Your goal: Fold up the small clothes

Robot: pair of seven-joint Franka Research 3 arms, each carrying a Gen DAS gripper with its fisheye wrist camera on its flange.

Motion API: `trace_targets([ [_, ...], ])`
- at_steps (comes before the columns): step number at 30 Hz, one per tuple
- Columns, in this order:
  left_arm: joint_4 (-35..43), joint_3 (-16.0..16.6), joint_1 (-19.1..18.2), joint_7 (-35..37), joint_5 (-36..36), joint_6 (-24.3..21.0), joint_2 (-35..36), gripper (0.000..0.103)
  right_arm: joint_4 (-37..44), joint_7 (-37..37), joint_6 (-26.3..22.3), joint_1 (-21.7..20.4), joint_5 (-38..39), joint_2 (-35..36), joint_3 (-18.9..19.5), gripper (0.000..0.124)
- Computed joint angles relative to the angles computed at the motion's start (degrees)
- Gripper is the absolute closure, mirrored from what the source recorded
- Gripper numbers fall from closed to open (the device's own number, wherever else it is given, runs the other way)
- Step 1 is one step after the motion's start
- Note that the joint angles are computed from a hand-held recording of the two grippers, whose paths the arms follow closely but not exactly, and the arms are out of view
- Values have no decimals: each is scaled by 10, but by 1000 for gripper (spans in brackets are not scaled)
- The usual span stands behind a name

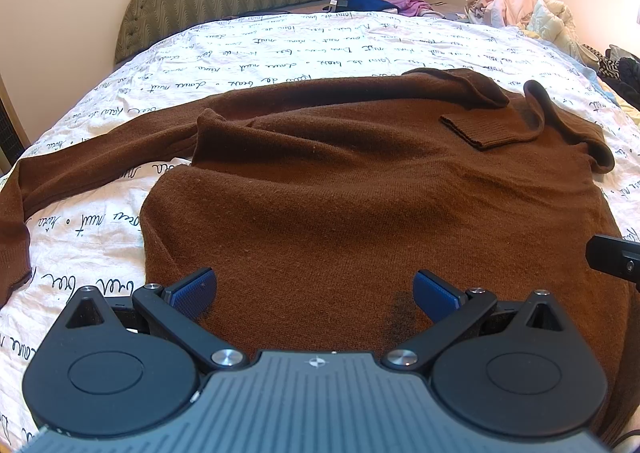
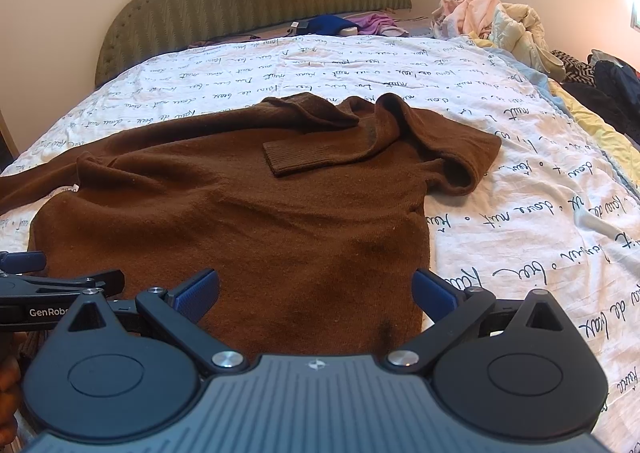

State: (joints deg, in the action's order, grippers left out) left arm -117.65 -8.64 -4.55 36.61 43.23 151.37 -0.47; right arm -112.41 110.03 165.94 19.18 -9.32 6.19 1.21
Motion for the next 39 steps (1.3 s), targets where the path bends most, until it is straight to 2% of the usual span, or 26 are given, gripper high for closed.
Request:
trace_targets([
  [7,-1,0,0,0,1,3,0,0,-2,-14,12,-1,6,2,1,21],
  [10,-1,0,0,-1,2,7,0,0,-13,-39,60,-2,1,4,0,21],
  [12,2,0,-1,4,1,9,1,0,-20,-29,101,12,-45,7,-22,21],
  [14,10,-1,-2,5,9,6,5,0,-14,2,122,39,-122,14,-62,21],
  [16,18,-1,-4,3,22,1,9,0,5,16,120,57,-175,25,-90,21],
  [18,27,-1,-6,0,33,-3,12,0,31,6,126,53,-201,45,-96,21],
  [20,34,0,-8,-5,39,-5,15,0,57,-91,152,3,-137,75,-45,21],
  [21,37,0,-8,-5,39,-5,16,0,75,-132,159,-8,-113,92,-33,21],
  [22,39,1,-9,-3,36,-5,18,0,99,-137,158,-3,-128,112,-42,21],
  [24,41,1,-10,0,33,-3,19,0,147,-154,148,34,-150,153,-86,21],
  [28,44,1,-13,9,30,-7,23,0,217,-216,144,74,-177,225,-134,22],
  [31,47,2,-14,14,29,-11,26,0,246,-272,143,68,-171,257,-121,29],
  [34,49,3,-15,16,24,-12,28,0,270,-297,143,74,-151,279,-123,30],
  [36,51,4,-15,16,21,-13,31,0,286,-303,148,87,-139,293,-141,30],
  [39,53,4,-16,19,18,-15,33,0,317,-333,142,86,-121,314,-139,30],
])
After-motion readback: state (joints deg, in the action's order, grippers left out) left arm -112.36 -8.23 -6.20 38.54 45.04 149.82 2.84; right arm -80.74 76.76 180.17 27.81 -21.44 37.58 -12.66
